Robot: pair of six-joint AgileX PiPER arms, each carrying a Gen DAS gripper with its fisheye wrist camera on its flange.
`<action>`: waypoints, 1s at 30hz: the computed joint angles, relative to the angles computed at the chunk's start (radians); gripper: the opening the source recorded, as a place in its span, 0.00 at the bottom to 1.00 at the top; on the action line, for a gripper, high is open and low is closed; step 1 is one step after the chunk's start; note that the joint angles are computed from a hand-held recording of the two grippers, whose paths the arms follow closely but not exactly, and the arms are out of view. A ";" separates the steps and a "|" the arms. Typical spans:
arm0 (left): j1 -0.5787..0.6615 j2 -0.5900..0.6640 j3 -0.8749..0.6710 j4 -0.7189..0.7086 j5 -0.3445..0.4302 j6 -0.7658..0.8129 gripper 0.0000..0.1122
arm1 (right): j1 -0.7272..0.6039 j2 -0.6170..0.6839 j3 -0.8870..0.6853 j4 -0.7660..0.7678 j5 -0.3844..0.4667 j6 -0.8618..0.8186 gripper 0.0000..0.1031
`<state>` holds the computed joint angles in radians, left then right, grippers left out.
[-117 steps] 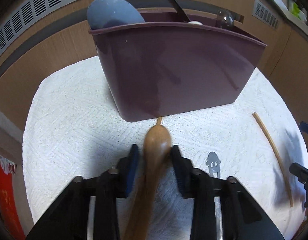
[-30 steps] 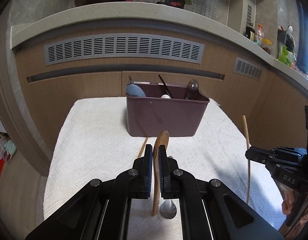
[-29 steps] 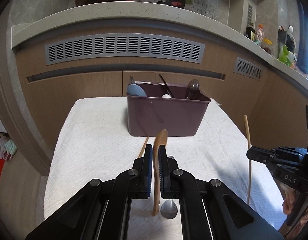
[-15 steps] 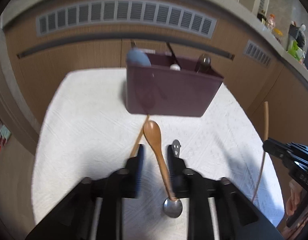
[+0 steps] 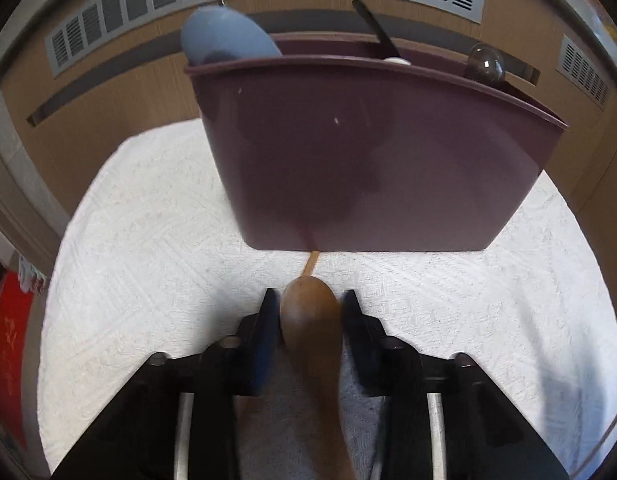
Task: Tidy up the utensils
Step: 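Lift the wooden spoon and chopstick with both tools toward the caddy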
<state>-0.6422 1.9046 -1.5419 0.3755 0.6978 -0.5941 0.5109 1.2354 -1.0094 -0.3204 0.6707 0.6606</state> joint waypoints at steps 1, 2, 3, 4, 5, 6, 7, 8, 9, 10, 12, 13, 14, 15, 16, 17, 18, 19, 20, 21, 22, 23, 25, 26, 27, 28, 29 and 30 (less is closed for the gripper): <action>0.001 -0.021 0.030 -0.007 -0.026 0.010 0.28 | -0.004 -0.001 0.001 0.007 -0.004 -0.006 0.05; 0.001 -0.056 0.075 -0.004 -0.057 0.005 0.28 | -0.005 -0.003 0.001 0.008 -0.004 -0.006 0.05; 0.002 -0.113 0.146 0.003 -0.111 -0.006 0.28 | -0.004 -0.008 0.002 0.008 -0.005 -0.005 0.05; 0.005 -0.164 0.204 0.012 -0.154 -0.014 0.28 | -0.003 -0.013 0.004 0.007 -0.006 -0.004 0.05; 0.003 -0.214 0.256 0.026 -0.185 -0.034 0.28 | 0.001 -0.019 0.006 0.002 -0.003 0.002 0.05; 0.004 -0.273 0.310 0.032 -0.216 -0.047 0.28 | 0.008 -0.027 0.008 -0.009 0.000 0.014 0.05; 0.006 -0.326 0.356 0.035 -0.243 -0.057 0.28 | 0.015 -0.036 0.012 -0.019 0.003 0.028 0.05; 0.001 -0.391 0.408 0.073 -0.266 -0.101 0.28 | 0.019 -0.044 0.015 -0.022 0.005 0.035 0.05; -0.004 -0.430 0.435 0.106 -0.276 -0.137 0.28 | 0.025 -0.053 0.016 -0.028 0.007 0.042 0.05; -0.006 -0.475 0.464 0.115 -0.289 -0.149 0.28 | 0.037 -0.062 0.018 -0.048 0.010 0.064 0.05; 0.009 -0.525 0.472 0.059 -0.293 -0.097 0.28 | 0.054 -0.073 0.016 -0.083 0.018 0.095 0.05; 0.014 -0.543 0.473 0.039 -0.294 -0.082 0.28 | 0.063 -0.077 0.013 -0.099 0.022 0.111 0.05; 0.010 -0.561 0.467 0.043 -0.290 -0.097 0.28 | 0.069 -0.079 0.010 -0.109 0.026 0.120 0.05; 0.012 -0.570 0.458 0.040 -0.294 -0.094 0.28 | 0.076 -0.081 0.005 -0.122 0.031 0.134 0.05; 0.007 -0.581 0.440 0.061 -0.294 -0.110 0.28 | 0.080 -0.083 -0.001 -0.130 0.035 0.142 0.05; 0.017 -0.590 0.421 0.043 -0.298 -0.086 0.28 | 0.081 -0.084 -0.009 -0.135 0.037 0.145 0.05; 0.027 -0.583 0.373 0.013 -0.305 -0.048 0.28 | 0.083 -0.083 -0.027 -0.146 0.042 0.149 0.05; 0.035 -0.569 0.310 -0.023 -0.308 -0.003 0.28 | 0.081 -0.078 -0.056 -0.154 0.051 0.140 0.05; 0.033 -0.550 0.243 -0.019 -0.304 0.001 0.28 | 0.077 -0.070 -0.089 -0.157 0.059 0.125 0.05; 0.039 -0.530 0.189 -0.020 -0.314 0.014 0.28 | 0.065 -0.058 -0.138 -0.156 0.066 0.100 0.05; 0.037 -0.508 0.135 0.019 -0.326 -0.007 0.28 | 0.054 -0.041 -0.199 -0.163 0.075 0.072 0.05; 0.034 -0.474 0.066 0.097 -0.344 -0.058 0.28 | 0.049 -0.023 -0.256 -0.178 0.083 0.054 0.05; 0.036 -0.418 -0.025 0.210 -0.381 -0.135 0.28 | 0.033 0.022 -0.390 -0.218 0.098 0.019 0.05; 0.041 -0.387 -0.068 0.245 -0.405 -0.160 0.28 | 0.015 0.052 -0.465 -0.210 0.102 -0.018 0.05; 0.050 -0.351 -0.113 0.267 -0.427 -0.174 0.28 | -0.005 0.078 -0.525 -0.195 0.097 -0.055 0.05; 0.058 -0.324 -0.140 0.307 -0.444 -0.211 0.28 | -0.023 0.105 -0.578 -0.193 0.089 -0.076 0.05; 0.069 -0.290 -0.174 0.332 -0.461 -0.233 0.28 | -0.040 0.137 -0.631 -0.194 0.086 -0.093 0.05; 0.082 -0.257 -0.207 0.351 -0.475 -0.252 0.28 | -0.056 0.165 -0.670 -0.181 0.083 -0.114 0.05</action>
